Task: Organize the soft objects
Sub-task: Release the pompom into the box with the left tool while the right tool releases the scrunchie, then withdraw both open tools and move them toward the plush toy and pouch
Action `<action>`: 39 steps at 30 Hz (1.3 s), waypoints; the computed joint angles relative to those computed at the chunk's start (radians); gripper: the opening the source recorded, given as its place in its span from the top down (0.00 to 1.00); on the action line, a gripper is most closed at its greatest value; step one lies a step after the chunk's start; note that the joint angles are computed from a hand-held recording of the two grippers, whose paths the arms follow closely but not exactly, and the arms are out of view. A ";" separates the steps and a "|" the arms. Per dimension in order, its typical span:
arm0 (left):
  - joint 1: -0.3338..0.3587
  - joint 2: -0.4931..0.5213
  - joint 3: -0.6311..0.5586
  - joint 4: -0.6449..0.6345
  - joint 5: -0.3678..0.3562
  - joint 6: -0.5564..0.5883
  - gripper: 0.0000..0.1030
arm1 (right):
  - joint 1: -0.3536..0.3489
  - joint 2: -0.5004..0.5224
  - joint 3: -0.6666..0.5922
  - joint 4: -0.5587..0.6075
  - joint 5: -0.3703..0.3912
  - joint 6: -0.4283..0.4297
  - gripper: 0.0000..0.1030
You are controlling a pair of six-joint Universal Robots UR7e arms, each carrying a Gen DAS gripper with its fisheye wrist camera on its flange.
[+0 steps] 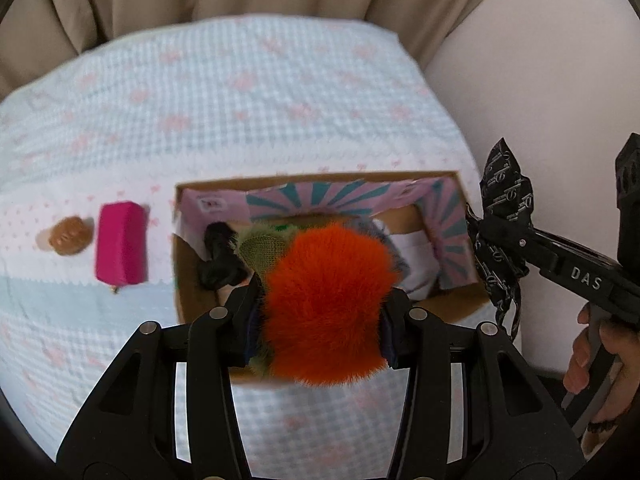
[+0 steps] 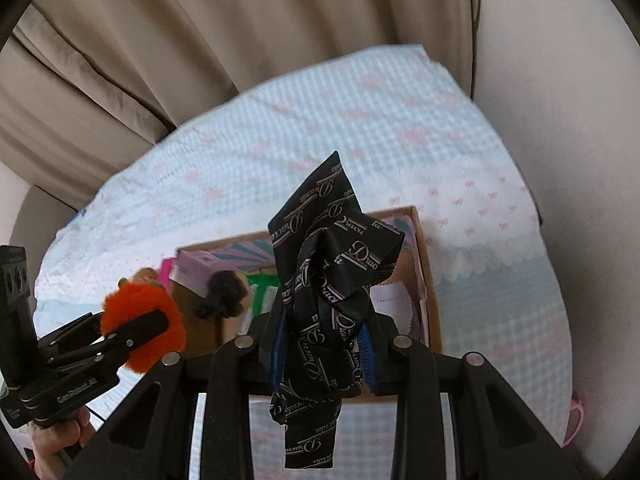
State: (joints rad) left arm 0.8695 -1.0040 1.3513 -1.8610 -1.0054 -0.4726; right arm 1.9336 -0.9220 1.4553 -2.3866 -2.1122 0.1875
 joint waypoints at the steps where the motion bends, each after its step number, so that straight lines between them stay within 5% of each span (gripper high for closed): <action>1: 0.008 0.013 -0.007 0.006 -0.004 -0.005 0.60 | -0.008 0.008 -0.004 0.008 0.002 0.000 0.73; 9: 0.059 0.103 -0.092 0.143 -0.017 -0.055 0.55 | -0.070 0.073 -0.086 0.167 0.051 0.024 0.73; 10: 0.058 0.106 -0.097 0.152 -0.012 -0.056 0.45 | -0.074 0.079 -0.097 0.182 0.052 0.023 0.71; 11: 0.056 0.110 -0.103 0.165 -0.004 -0.058 0.23 | -0.074 0.087 -0.109 0.197 0.047 0.023 0.68; 13: 0.049 0.108 -0.104 0.172 0.008 -0.050 0.00 | -0.071 0.101 -0.130 0.215 0.032 0.021 0.43; 16: 0.048 0.101 -0.103 0.177 -0.005 -0.045 0.00 | -0.069 0.101 -0.129 0.192 0.039 0.011 0.04; 17: 0.049 0.099 -0.105 0.185 -0.008 -0.048 0.00 | -0.071 0.098 -0.127 0.194 0.054 0.014 0.01; 27: 0.012 0.058 -0.078 0.198 0.005 -0.061 0.00 | -0.054 0.061 -0.077 0.174 0.079 0.042 0.01; 39: -0.065 -0.005 -0.073 0.209 0.028 -0.073 0.00 | 0.019 0.009 -0.064 0.153 0.015 0.036 0.01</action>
